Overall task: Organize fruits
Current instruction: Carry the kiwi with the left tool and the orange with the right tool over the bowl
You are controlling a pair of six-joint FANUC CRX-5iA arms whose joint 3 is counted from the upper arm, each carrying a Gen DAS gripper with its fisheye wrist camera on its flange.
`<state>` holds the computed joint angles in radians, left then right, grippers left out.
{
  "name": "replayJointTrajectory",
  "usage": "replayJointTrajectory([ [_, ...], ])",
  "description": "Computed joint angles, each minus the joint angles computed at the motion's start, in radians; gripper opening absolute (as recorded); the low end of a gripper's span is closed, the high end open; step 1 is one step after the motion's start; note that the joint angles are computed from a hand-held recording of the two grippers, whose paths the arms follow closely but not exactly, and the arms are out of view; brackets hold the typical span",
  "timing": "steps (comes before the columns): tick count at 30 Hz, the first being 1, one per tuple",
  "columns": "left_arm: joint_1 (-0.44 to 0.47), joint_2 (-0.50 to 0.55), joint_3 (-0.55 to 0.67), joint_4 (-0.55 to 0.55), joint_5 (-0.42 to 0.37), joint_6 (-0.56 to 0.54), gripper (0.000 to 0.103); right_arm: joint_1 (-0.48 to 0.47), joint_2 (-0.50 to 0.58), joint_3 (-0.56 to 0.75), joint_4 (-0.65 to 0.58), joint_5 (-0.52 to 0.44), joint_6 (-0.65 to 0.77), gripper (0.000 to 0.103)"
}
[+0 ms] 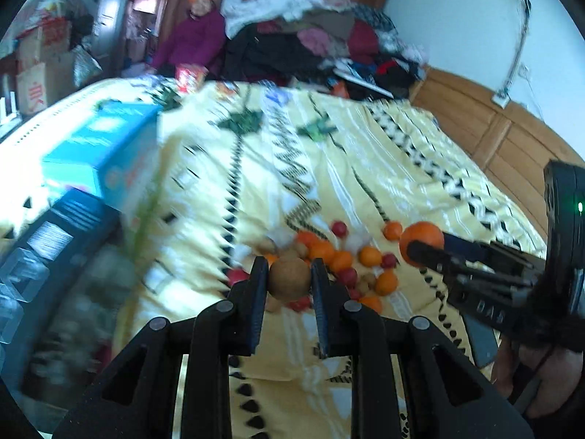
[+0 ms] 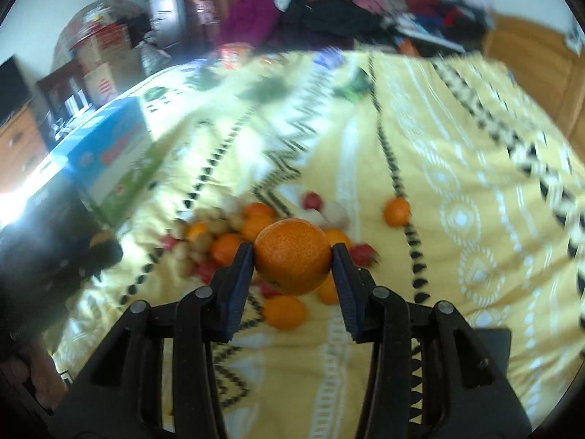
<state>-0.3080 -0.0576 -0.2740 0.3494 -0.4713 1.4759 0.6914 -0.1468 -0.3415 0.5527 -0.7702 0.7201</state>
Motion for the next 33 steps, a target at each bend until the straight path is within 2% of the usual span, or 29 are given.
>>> replayJointTrajectory([
  [3, 0.054, -0.081, -0.016, -0.059, -0.008, 0.057, 0.023, 0.059, 0.014, 0.037, 0.033, -0.01, 0.008, 0.044],
  [6, 0.12, -0.153, -0.042, -0.062, -0.02, 0.065, 0.023, 0.107, 0.034, 0.078, 0.049, -0.018, 0.014, 0.044],
  [16, 0.38, -0.349, -0.153, 0.04, -0.066, -0.025, 0.023, 0.249, 0.153, 0.256, 0.078, -0.045, 0.076, 0.044],
  [23, 0.624, -0.45, -0.236, 0.143, -0.124, -0.131, 0.023, 0.336, 0.282, 0.445, -0.013, -0.049, 0.216, 0.044],
  [26, 0.733, -0.483, -0.269, 0.176, -0.151, -0.169, 0.023, 0.366, 0.35, 0.551, -0.092, -0.059, 0.304, 0.044],
  [30, 0.867, -0.488, -0.3, 0.199, -0.207, -0.212, 0.023, 0.4, 0.446, 0.698, -0.2, -0.099, 0.412, 0.044],
  [33, 0.934, -0.478, -0.323, 0.213, -0.242, -0.241, 0.023, 0.421, 0.513, 0.792, -0.255, -0.133, 0.471, 0.044],
])
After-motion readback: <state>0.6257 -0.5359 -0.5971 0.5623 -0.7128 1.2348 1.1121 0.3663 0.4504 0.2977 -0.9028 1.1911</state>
